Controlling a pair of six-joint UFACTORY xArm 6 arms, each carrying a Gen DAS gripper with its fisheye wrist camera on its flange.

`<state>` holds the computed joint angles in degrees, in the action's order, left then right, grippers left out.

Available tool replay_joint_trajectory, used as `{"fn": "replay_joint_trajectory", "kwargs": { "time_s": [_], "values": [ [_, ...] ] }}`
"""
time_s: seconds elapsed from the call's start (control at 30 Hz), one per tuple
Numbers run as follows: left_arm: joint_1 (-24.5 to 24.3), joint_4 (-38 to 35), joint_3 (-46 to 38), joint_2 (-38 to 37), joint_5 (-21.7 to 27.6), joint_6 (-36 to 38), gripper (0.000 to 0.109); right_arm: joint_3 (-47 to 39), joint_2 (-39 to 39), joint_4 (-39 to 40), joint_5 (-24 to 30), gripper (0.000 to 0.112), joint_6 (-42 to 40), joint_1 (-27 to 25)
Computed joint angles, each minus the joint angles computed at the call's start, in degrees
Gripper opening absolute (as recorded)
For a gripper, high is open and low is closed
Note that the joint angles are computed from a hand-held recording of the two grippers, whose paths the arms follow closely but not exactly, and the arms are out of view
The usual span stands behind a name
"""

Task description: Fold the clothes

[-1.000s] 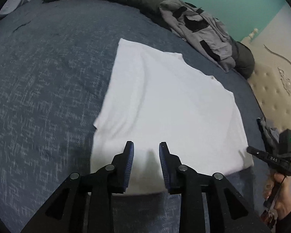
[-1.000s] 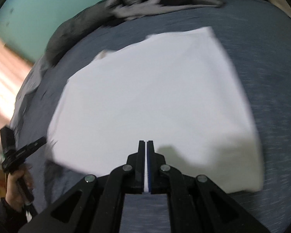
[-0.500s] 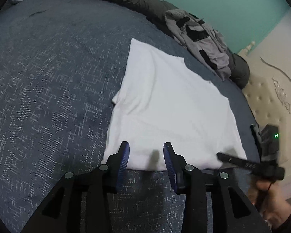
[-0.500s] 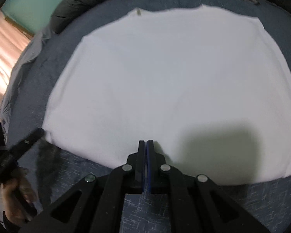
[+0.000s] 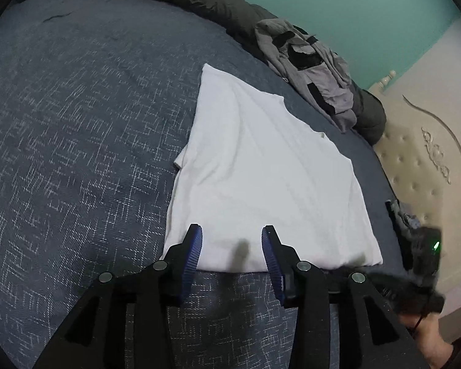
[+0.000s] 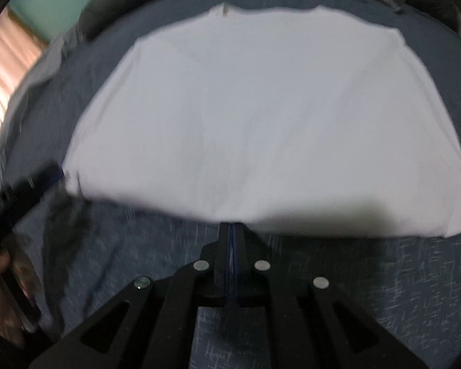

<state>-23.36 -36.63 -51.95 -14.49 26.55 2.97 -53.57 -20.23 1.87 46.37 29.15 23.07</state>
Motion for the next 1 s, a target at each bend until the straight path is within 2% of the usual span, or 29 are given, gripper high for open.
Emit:
{"fn": "replay_joint_trajectory", "kwargs": {
  "time_s": [0.23,0.33,0.43,0.57,0.73,1.0],
  "values": [
    [0.54,-2.36,0.12,-0.23,-0.58,1.02,0.046,-7.6,7.25,-1.54,-2.38,0.001,0.88,-1.4],
    [0.57,-1.99,-0.1,0.1,-0.39,0.76,0.047,-10.54,10.67,-1.83,1.02,0.001,0.29,-0.81],
    [0.44,-2.23,-0.34,0.33,-0.14,1.0,0.048,-7.02,8.99,-2.21,1.26,0.001,1.15,0.1],
    [0.13,-2.18,-0.74,0.65,0.06,1.16,0.049,-0.65,3.71,-4.71,-1.26,0.002,4.47,1.95],
    [0.0,-2.42,-0.73,0.68,0.16,1.51,0.05,-2.3,4.18,-6.18,1.45,0.001,3.91,2.71],
    [0.63,-3.04,-0.48,0.48,0.34,1.84,0.051,-7.13,9.21,-7.01,1.45,0.001,4.25,0.78]
  ]
}}
